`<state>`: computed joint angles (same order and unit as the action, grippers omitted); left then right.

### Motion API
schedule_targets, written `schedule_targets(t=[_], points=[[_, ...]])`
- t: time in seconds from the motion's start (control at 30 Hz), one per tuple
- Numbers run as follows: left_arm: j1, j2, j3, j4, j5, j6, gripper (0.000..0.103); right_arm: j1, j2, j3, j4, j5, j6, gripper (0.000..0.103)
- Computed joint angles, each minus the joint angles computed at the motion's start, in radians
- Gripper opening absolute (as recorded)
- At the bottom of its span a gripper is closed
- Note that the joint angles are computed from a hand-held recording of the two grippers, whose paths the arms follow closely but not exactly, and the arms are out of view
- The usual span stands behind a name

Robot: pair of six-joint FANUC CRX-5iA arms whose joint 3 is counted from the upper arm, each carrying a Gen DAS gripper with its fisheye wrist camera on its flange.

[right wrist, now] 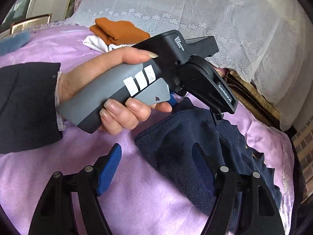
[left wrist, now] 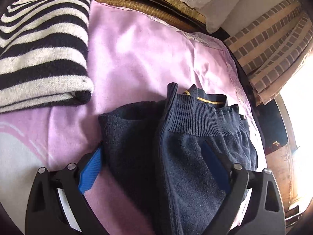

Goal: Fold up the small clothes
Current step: 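Grasp the navy cardigan side with both grippers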

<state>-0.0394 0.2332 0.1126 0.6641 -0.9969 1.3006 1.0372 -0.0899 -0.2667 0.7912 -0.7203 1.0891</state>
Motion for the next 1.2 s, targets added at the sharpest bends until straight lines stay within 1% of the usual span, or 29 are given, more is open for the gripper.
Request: schedule_targets(t=[0.07, 0.17, 0.2, 0.23, 0.27, 0.3, 0.33, 0.37, 0.4, 0.43, 0.47, 0.57, 0.63, 0.7, 0.73, 0.77, 0.8, 0.87, 0.9, 0.97, 1.0, 1.13, 1.2], points=[[0.001, 0.009, 0.008, 0.009, -0.012, -0.032, 0.089, 0.009, 0.031, 0.002, 0.059, -0.024, -0.005, 0.075], [0.010, 0.017, -0.002, 0.063, -0.026, -0.073, 0.083, 0.018, 0.071, -0.007, 0.167, -0.059, -0.039, 0.073], [0.015, 0.018, -0.008, 0.080, -0.028, -0.079, 0.080, 0.017, 0.076, -0.003, 0.170, -0.061, -0.043, 0.069], [0.020, 0.018, -0.015, 0.099, -0.030, -0.084, 0.078, 0.015, 0.083, 0.007, 0.167, -0.071, -0.048, 0.056], [0.024, 0.020, -0.021, 0.120, -0.033, -0.090, 0.075, 0.011, 0.095, 0.017, 0.172, -0.085, -0.061, 0.050], [0.027, 0.023, -0.026, 0.141, -0.035, -0.095, 0.072, 0.009, 0.097, 0.021, 0.165, -0.088, -0.062, 0.041], [0.031, 0.024, -0.031, 0.156, -0.037, -0.097, 0.069, 0.008, 0.091, 0.012, 0.177, -0.081, -0.072, 0.029], [0.033, 0.024, -0.036, 0.164, -0.034, -0.093, 0.062, 0.009, 0.083, -0.006, 0.215, -0.074, -0.103, 0.025], [0.035, 0.023, -0.039, 0.165, -0.030, -0.086, 0.053, 0.008, 0.074, -0.027, 0.260, -0.067, -0.141, 0.022], [0.037, 0.022, -0.041, 0.165, -0.029, -0.081, 0.049, 0.005, 0.066, -0.039, 0.284, -0.058, -0.165, 0.021], [0.038, 0.023, -0.041, 0.161, -0.030, -0.075, 0.043, 0.001, 0.059, -0.047, 0.293, -0.047, -0.181, 0.021], [0.037, 0.019, -0.040, 0.148, -0.028, -0.068, 0.041, -0.008, 0.044, -0.048, 0.274, -0.021, -0.187, 0.020], [0.035, 0.020, -0.039, 0.150, -0.031, -0.065, 0.046, -0.012, 0.043, -0.050, 0.274, -0.015, -0.183, 0.020], [0.034, 0.024, -0.039, 0.160, -0.037, -0.070, 0.054, -0.013, 0.046, -0.052, 0.277, -0.013, -0.179, 0.020], [0.033, 0.023, -0.040, 0.160, -0.036, -0.071, 0.055, -0.014, 0.046, -0.052, 0.278, -0.010, -0.180, 0.020], [0.031, 0.018, -0.039, 0.147, -0.031, -0.065, 0.053, -0.015, 0.045, -0.053, 0.277, -0.007, -0.182, 0.020], [0.024, 0.011, -0.032, 0.111, -0.018, -0.049, 0.047, -0.011, 0.042, -0.056, 0.275, -0.009, -0.187, 0.020], [0.006, -0.003, 0.001, -0.005, 0.005, -0.001, 0.035, -0.011, 0.043, -0.050, 0.257, -0.009, -0.175, 0.020], [-0.001, -0.009, 0.006, -0.032, 0.015, 0.006, 0.030, -0.011, 0.043, -0.049, 0.253, -0.009, -0.171, 0.020], [-0.018, -0.024, 0.021, -0.100, 0.039, 0.031, 0.024, -0.008, 0.044, -0.048, 0.251, -0.013, -0.172, 0.020], [-0.029, -0.031, 0.030, -0.141, 0.051, 0.044, 0.022, -0.008, 0.043, -0.047, 0.247, -0.012, -0.170, 0.020], [-0.068, -0.050, 0.072, -0.298, 0.074, 0.108, 0.021, -0.010, 0.037, -0.047, 0.239, -0.005, -0.178, 0.020], [-0.078, -0.054, 0.085, -0.339, 0.076, 0.128, 0.021, -0.014, 0.031, -0.046, 0.227, 0.004, -0.178, 0.020]])
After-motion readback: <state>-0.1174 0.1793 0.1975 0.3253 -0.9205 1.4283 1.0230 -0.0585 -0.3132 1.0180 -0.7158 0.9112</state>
